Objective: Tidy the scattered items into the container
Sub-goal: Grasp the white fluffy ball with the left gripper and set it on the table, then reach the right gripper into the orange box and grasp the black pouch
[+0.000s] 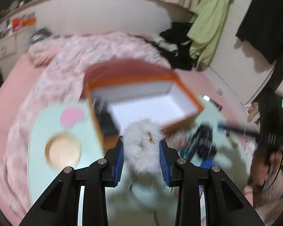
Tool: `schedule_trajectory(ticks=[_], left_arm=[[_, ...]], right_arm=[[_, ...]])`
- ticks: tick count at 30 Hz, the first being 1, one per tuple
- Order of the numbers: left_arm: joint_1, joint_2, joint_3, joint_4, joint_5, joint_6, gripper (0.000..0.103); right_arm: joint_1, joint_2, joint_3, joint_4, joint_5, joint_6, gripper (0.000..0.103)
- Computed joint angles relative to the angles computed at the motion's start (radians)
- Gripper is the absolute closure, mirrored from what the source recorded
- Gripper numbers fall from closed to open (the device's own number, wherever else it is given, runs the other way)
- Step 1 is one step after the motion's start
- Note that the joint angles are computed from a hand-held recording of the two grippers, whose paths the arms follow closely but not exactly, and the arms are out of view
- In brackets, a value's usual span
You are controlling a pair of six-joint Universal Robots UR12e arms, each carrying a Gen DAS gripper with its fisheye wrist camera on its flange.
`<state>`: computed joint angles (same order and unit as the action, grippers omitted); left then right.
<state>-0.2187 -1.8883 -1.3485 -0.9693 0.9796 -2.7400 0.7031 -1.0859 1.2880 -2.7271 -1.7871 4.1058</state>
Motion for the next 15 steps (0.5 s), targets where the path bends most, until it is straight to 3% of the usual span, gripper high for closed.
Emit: schedule_trajectory(ticks=[5, 8, 11, 13, 15], left_arm=[[0.021, 0.057, -0.145, 0.121, -0.015, -0.098, 0.071], [0.01, 0.07, -0.179, 0.148, -0.017, -0.094, 0.07], [-0.003, 0.076, -0.192, 0.158, 0.015, -0.058, 0.069], [-0.005, 0.077, -0.196, 0.164, 0.023, -0.046, 0.051], [-0.002, 0.08, -0.201, 0.186, 0.016, -0.057, 0.042]], right_arm=[[-0.025, 0.063, -0.129, 0.098, 0.085, -0.065, 0.053], [-0.046, 0.116, -0.229, 0.177, 0.172, -0.087, 0.053], [-0.068, 0.191, -0.374, 0.327, 0.272, -0.101, 0.053], [-0.075, 0.259, -0.511, 0.48, 0.298, -0.122, 0.053], [-0.079, 0.328, -0.646, 0.619, 0.308, -0.143, 0.053]])
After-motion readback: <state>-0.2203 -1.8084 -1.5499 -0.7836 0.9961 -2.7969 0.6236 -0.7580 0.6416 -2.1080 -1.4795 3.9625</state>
